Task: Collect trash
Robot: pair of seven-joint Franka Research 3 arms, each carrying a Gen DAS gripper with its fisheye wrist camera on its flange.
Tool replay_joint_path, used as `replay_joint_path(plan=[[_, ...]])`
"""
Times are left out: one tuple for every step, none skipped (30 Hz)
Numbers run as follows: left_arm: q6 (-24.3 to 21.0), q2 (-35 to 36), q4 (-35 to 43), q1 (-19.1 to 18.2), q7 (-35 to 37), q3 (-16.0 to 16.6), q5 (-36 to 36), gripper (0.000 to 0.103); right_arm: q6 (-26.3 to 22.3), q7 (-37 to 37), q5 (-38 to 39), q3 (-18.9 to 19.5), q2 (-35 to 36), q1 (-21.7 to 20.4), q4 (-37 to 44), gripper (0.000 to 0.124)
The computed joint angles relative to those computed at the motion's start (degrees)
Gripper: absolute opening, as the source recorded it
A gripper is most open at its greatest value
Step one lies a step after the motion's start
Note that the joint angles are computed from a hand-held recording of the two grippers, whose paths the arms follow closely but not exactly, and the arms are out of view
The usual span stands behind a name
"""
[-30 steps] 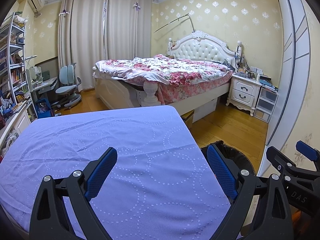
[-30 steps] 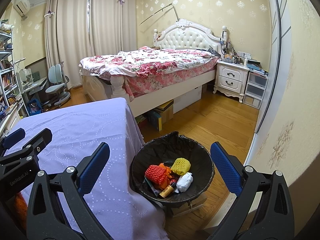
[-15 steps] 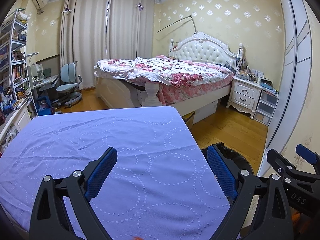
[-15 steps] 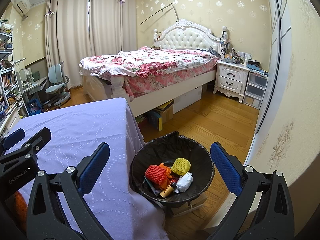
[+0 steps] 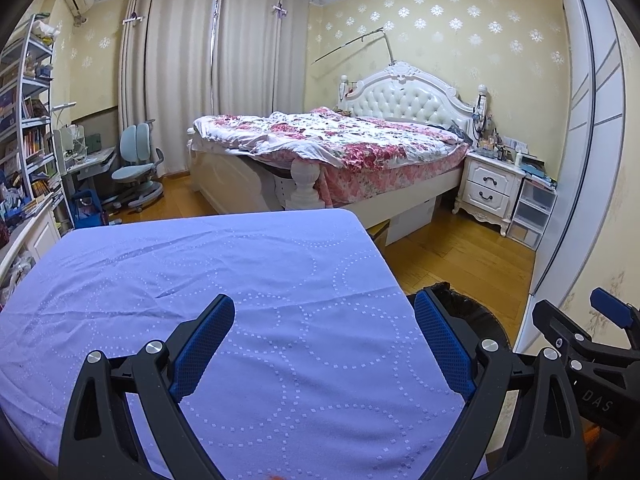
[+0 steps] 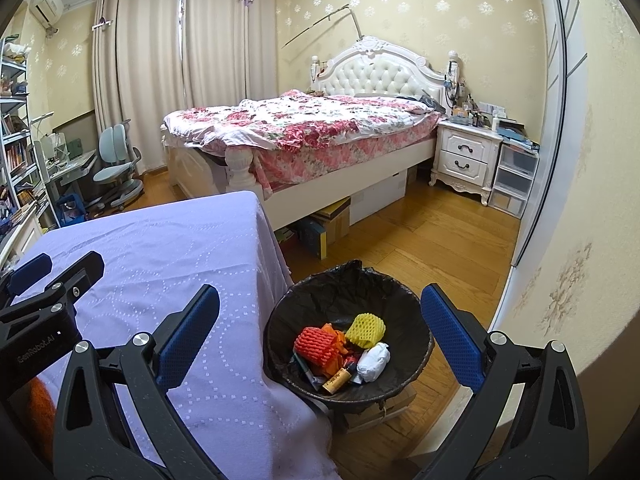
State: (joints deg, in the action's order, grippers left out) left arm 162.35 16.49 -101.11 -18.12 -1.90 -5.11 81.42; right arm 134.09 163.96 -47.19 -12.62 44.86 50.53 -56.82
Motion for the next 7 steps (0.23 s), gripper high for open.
replay_joint_path(plan=[[-0.30, -0.12, -0.21, 0.15, 0.20, 0.00, -0.73, 0.091, 0.00, -0.37, 0.24, 0.21, 0.50, -0.09, 0.60, 0.098], [-0.60, -0.16, -0.27, 0.41, 1.06, -0.02, -1.74, 0.091, -0.03, -0.75, 0.51, 0.30, 0.98, -0.19, 1.21, 0.098], [-0.96, -0.02, -0.10, 0.53, 1.83, 0.00, -2.48, 0.091, -0.20, -1.48, 0.96, 0.48, 1.68, -0.27, 2.20, 0.098], [-1.59, -0.23, -0.44, 0.50, 2.05, 0.14, -2.75, 0.091, -0.30, -2.24, 1.52, 0.56, 2.36, -0.55, 3.26, 0.098], [-2.04, -0.34, -0.65, 0.58, 2.19, 0.26, -3.03, 0.091, -0.65, -3.63, 2.46, 0.93, 3.64, -0.79, 5.15, 0.098], [-2.13, -0.27, -0.62, 0.87, 2.72, 0.29, -3.71, 0.091, -0.72, -4.24, 3.03, 0.78, 3.99, -0.83, 5.77, 0.098], [-2.21, -0.44, -1.06, 1.18, 3.09, 0.35, -4.54, 0.091, -1.35, -5.87, 4.15, 1.10, 5.62, -1.06, 8.21, 0.098]])
